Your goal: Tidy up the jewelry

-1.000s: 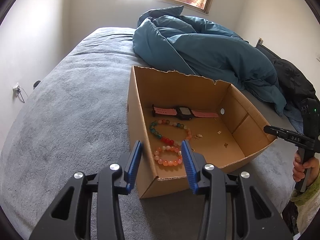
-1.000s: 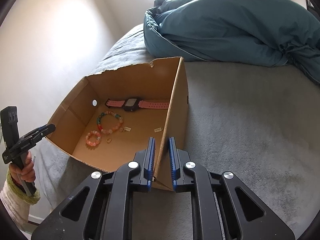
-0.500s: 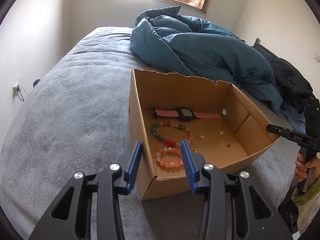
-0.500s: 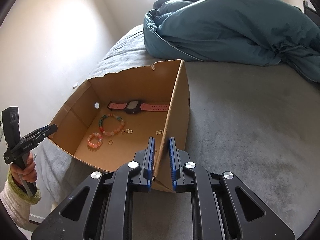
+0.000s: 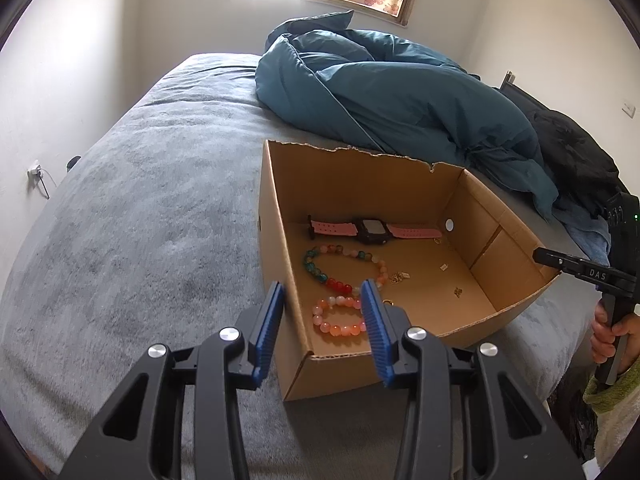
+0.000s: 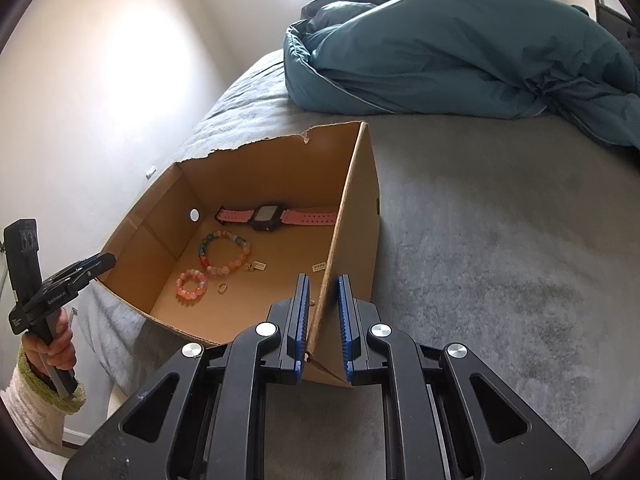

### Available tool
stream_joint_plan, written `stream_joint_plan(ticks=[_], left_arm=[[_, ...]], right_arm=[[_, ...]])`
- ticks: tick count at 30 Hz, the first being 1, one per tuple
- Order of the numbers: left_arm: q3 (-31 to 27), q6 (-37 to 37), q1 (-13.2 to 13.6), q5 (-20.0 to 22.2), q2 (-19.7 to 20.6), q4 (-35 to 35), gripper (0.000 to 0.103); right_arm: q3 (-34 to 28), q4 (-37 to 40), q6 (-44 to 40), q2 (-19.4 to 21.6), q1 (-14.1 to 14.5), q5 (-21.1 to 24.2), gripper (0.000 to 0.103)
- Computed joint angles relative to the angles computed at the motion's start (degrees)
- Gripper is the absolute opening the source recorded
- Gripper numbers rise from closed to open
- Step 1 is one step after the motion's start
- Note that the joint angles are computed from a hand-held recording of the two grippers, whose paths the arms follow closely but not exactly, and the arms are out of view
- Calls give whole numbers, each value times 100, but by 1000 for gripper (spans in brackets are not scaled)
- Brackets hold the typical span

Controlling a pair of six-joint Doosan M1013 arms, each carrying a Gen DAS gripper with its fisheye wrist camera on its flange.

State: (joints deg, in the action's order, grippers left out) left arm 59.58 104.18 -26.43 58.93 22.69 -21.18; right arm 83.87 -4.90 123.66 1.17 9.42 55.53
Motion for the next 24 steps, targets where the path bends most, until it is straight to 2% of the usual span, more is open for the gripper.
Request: stream_joint_plan(ticks=[13,24], left_arm=[[424,54,-35,-118,-333,54,38],[435,-85,-113,-154,-377,309,38]], right_arm=[[48,81,-185,21,-82,-85,13],[36,137,-306,87,-137,-142,13]])
